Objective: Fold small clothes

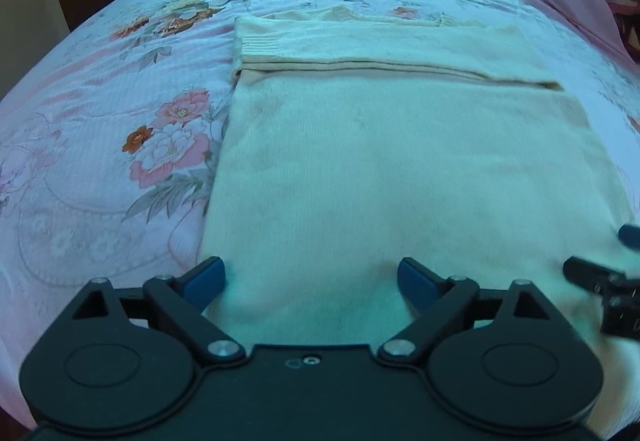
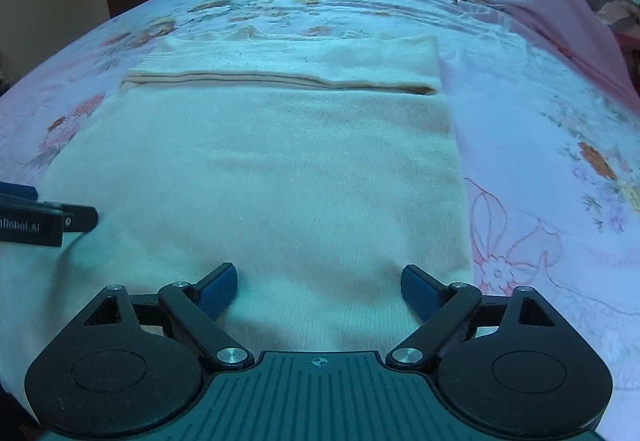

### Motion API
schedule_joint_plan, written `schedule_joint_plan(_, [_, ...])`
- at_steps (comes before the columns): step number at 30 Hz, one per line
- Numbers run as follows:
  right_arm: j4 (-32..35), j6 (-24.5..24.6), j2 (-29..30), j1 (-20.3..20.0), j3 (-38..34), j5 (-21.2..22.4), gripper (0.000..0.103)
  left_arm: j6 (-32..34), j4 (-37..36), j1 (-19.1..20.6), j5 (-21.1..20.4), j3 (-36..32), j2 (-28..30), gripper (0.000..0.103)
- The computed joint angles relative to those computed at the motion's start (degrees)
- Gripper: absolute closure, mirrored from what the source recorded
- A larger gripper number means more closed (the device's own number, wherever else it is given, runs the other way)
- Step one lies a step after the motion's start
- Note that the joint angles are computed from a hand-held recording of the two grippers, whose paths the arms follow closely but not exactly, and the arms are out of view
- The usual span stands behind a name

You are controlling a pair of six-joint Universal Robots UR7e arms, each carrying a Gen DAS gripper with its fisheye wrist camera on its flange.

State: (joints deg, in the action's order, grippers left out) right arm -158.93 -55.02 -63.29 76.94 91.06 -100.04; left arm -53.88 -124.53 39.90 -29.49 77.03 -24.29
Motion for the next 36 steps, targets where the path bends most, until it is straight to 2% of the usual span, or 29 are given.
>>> schedule_joint_plan(3, [0.72, 2.77, -2.57, -0.87, 1.84, 3.48, 0.014, -1.47, -0.54, -0.93, -0.68, 2.23, -1.25, 0.011])
schedule_joint_plan(8, [-1.10, -0.90, -4.44, -1.60, 5.35, 2.31, 0.014, -3.60, -0.33, -2.32, -1.06, 5.58, -2.65, 0.011])
schedule_joint_plan(12, [-0.30, 0.37, -6.61, -2.14, 7.05, 3.58, 0.014, -5.36, 0.64, -3.37, -2.19, 7.47, -3.97, 0.011])
schedule_joint_plan(14, [-0.27, -0.82, -6.65, -2.28, 7.45, 2.06, 0.014, -6.94, 2.02, -3.72, -2.86, 8.10, -4.50, 0.011])
schedule_joint_plan(16, [-1.15, -1.49, -7.47, -2.51, 8.46, 2.40, 0.014, -8.16, 1.79, -4.32, -3.04, 9.49, -5.33, 0.014])
schedule_joint_plan(23, [0.46, -0.38, -10.68, -3.84, 9.24, 2.11, 0.014, -14.62, 5.09, -5.71, -3.58, 14.49, -9.73, 0.015])
schedule_joint_plan(29, [4.65, 2.38, -12.19, -5.87, 7.47, 0.80, 0.014, -18.02, 4.89, -5.58, -5.52, 19.02, -13.34, 0.016])
schedule_joint_plan(34, [7.17, 3.09, -12.94, -7.07, 6.65, 1.30, 0.014, -19.05, 1.78, -5.22, -7.23, 21.71, -14.16, 0.016])
schedule_joint_plan(36, [8.39, 2.97, -13.21, -7.33, 6.57, 1.78, 0.014, -17.70, -2.91, -5.38, -7.90, 23.77, -14.41, 0.017])
